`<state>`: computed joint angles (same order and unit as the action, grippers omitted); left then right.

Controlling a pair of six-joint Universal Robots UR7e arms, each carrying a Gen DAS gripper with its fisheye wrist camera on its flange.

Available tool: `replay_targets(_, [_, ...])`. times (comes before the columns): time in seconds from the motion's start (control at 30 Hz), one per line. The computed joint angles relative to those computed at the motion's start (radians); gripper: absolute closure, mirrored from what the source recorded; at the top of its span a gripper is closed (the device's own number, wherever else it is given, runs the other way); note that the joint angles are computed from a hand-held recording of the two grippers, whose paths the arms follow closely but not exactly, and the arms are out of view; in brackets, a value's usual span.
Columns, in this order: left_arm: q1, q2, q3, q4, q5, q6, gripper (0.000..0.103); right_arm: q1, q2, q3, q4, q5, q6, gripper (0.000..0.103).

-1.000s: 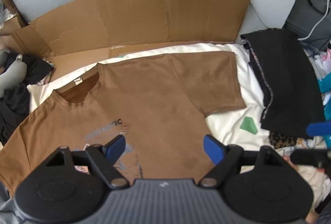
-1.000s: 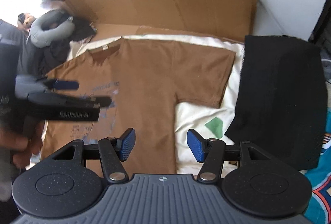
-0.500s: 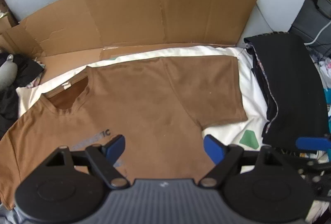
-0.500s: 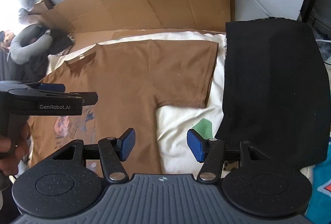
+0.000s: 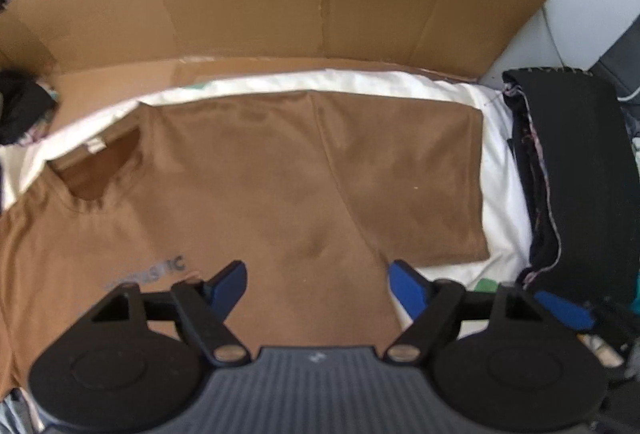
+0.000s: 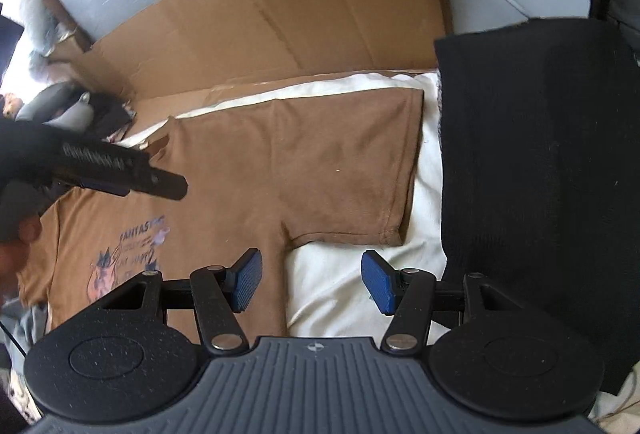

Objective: Fold clothes

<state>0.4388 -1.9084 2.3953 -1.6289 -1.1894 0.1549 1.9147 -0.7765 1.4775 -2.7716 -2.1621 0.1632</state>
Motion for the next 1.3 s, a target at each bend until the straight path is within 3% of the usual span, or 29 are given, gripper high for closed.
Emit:
replay_targets(0.13, [0.008, 0.065, 0.027, -0.075, 0.023, 0.039, 0.023, -0.028, 0.019, 0.028, -0.101, 0.051, 0.031, 0.041])
replay_targets(0.3, [0.03, 0.131, 0.021, -0.1, 0.013, -0.072, 0.026, -0.067, 0.065, 0.029, -0.202, 0.086, 0.008, 0.041])
replay_targets(0.47, [-0.003, 0.12, 0.062, -0.127, 0.002, -0.076, 0.026, -0.086, 0.082, 0.003, -0.162, 0.054, 0.058, 0.041])
replay_targets(0.77, [-0.083, 0.061, 0.155, -0.086, 0.004, -0.054, 0.025, -0.106, 0.095, 0.026, -0.198, 0.025, 0.118, 0.042])
replay_targets(1.03, [-0.086, 0.067, 0.161, -0.072, -0.006, -0.11, 0.025, -0.124, 0.102, 0.057, -0.228, 0.037, 0.239, 0.042])
replay_targets(1.3, [-0.092, 0.055, 0.164, -0.066, -0.01, -0.139, 0.025, -0.13, 0.123, 0.054, -0.32, 0.049, 0.237, 0.045])
